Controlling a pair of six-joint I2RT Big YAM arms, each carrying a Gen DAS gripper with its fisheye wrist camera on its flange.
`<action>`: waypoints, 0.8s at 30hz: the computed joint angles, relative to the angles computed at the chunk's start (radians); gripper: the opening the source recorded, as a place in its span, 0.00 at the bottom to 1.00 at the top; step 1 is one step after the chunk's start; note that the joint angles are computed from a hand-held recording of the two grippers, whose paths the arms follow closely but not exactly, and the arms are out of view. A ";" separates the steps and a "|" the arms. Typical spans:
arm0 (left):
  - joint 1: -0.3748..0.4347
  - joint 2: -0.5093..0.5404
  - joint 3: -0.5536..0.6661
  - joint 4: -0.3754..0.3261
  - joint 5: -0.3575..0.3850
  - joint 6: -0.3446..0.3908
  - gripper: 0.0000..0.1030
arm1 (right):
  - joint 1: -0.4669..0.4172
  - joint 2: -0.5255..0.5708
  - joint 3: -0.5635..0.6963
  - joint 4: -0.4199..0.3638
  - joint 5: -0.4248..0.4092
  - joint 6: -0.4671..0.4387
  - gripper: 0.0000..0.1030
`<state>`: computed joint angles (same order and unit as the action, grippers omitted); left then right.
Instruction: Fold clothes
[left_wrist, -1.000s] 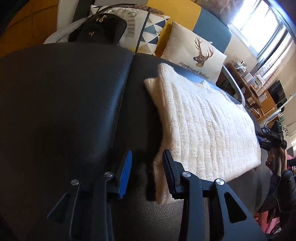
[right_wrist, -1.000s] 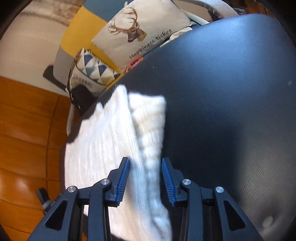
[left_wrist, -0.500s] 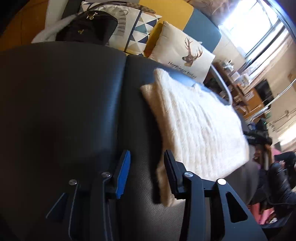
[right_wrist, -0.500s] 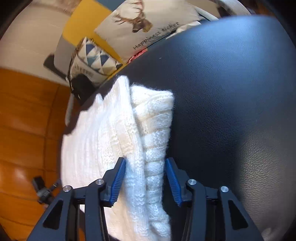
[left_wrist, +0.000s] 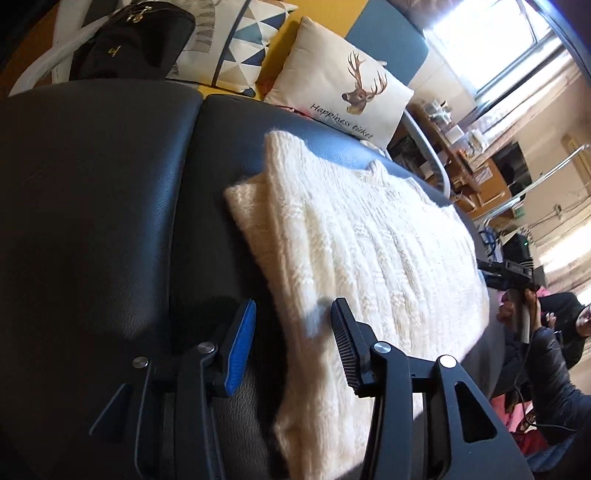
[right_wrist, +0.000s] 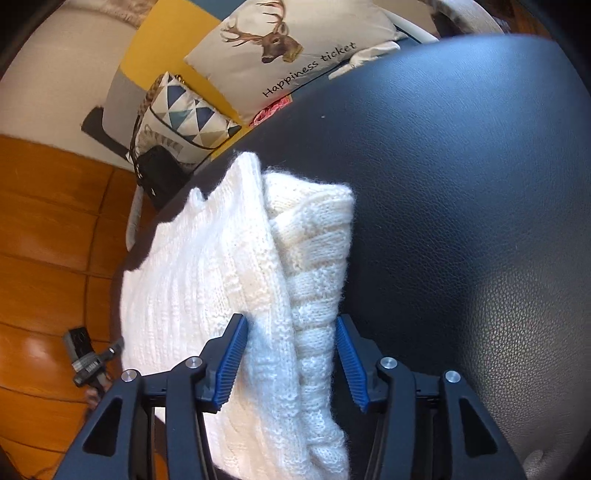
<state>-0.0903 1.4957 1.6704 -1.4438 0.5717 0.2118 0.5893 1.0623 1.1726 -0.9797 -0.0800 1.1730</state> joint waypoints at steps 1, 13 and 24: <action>-0.011 -0.002 0.001 0.010 -0.030 -0.004 0.45 | 0.007 0.008 0.014 -0.020 0.014 -0.010 0.49; -0.078 -0.069 -0.085 0.139 -0.181 -0.056 0.61 | 0.048 0.111 0.143 -0.177 0.102 -0.087 0.58; -0.028 -0.085 -0.086 0.098 -0.165 -0.076 0.56 | 0.077 0.076 0.138 -0.221 0.148 -0.070 0.59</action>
<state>-0.1181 1.4109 1.5844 -1.3454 0.4068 0.1356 0.6658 1.1380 1.3110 -1.2012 0.0680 1.1030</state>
